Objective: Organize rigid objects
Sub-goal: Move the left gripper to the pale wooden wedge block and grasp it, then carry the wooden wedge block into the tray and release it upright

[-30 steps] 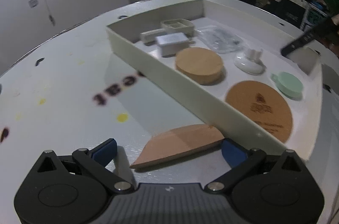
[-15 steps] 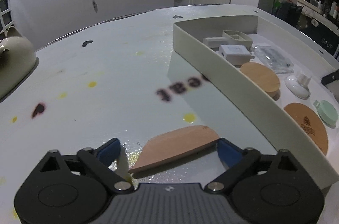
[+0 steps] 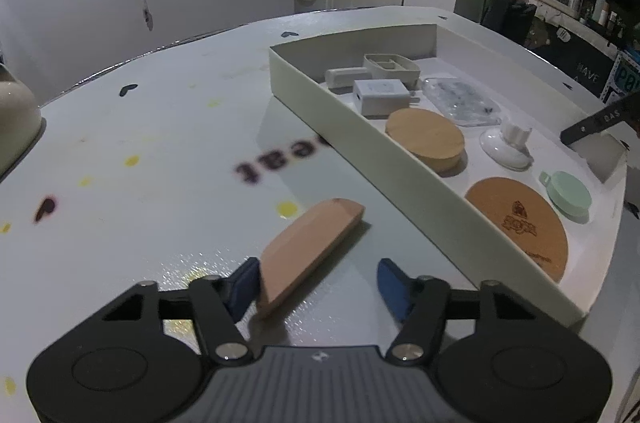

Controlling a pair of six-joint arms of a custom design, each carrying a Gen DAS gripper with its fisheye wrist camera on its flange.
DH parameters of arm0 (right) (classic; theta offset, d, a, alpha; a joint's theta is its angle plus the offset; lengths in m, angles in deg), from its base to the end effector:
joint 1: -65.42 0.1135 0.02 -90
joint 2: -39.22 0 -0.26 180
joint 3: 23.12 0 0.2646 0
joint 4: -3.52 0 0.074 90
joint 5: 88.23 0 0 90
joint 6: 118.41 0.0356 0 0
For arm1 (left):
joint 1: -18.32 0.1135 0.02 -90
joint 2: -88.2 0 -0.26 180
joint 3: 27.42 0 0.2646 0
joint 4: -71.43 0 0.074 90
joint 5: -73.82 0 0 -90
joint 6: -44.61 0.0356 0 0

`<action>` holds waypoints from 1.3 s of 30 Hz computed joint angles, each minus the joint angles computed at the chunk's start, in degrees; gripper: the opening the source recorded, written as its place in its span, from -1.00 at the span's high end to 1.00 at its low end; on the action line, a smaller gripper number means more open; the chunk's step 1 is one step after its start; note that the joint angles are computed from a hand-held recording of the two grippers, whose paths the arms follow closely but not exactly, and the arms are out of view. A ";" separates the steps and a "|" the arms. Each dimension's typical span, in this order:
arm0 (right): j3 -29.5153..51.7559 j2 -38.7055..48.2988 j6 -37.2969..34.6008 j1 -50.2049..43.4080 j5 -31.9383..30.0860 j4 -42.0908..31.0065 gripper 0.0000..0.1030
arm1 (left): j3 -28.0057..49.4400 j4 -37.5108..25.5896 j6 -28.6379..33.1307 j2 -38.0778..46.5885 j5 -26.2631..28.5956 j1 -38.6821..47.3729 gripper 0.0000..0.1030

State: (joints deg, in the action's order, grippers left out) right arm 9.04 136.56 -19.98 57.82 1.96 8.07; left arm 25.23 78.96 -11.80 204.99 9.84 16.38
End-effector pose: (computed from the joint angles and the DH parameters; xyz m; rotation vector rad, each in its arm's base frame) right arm 0.2161 -0.0290 0.0357 0.3677 2.6031 0.0006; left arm 0.3102 -0.0261 0.0190 0.9067 2.2751 -0.3433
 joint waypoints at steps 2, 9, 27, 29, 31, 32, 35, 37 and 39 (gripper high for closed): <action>0.05 -0.08 -0.01 0.06 0.01 -0.12 0.85 | 0.72 0.41 -0.27 0.43 -0.73 -0.41 -0.08; 0.06 -0.12 0.06 0.11 0.02 -0.16 0.85 | 4.41 0.39 0.95 2.44 -3.14 -2.72 -0.08; -0.16 -0.22 -0.01 -0.21 -0.22 0.08 0.85 | 1.25 2.28 -6.74 -0.68 -4.74 -3.33 0.44; -0.16 -0.22 -0.01 -0.21 -0.22 0.08 0.85 | 0.69 2.48 -8.62 -1.95 -4.57 -3.41 0.44; -0.16 -0.22 -0.01 -0.21 -0.22 0.08 0.85 | 0.41 2.18 -10.92 -3.61 -4.53 -3.80 0.44; -0.16 -0.22 -0.01 -0.21 -0.22 0.08 0.85 | 0.48 1.76 -11.79 -4.26 -4.62 -4.12 0.44; -0.18 -0.20 0.00 -0.22 -0.23 0.12 0.85 | 1.45 -0.67 -16.38 -6.87 -3.57 -5.17 0.44; -0.18 -0.23 -0.04 -0.24 -0.27 0.08 0.85 | 2.17 -2.02 -18.85 -8.41 -2.77 -6.06 0.44; -0.12 -0.25 0.01 -0.25 -0.38 -0.07 0.85 | 3.14 -3.21 -21.46 -9.81 -1.94 -7.53 0.44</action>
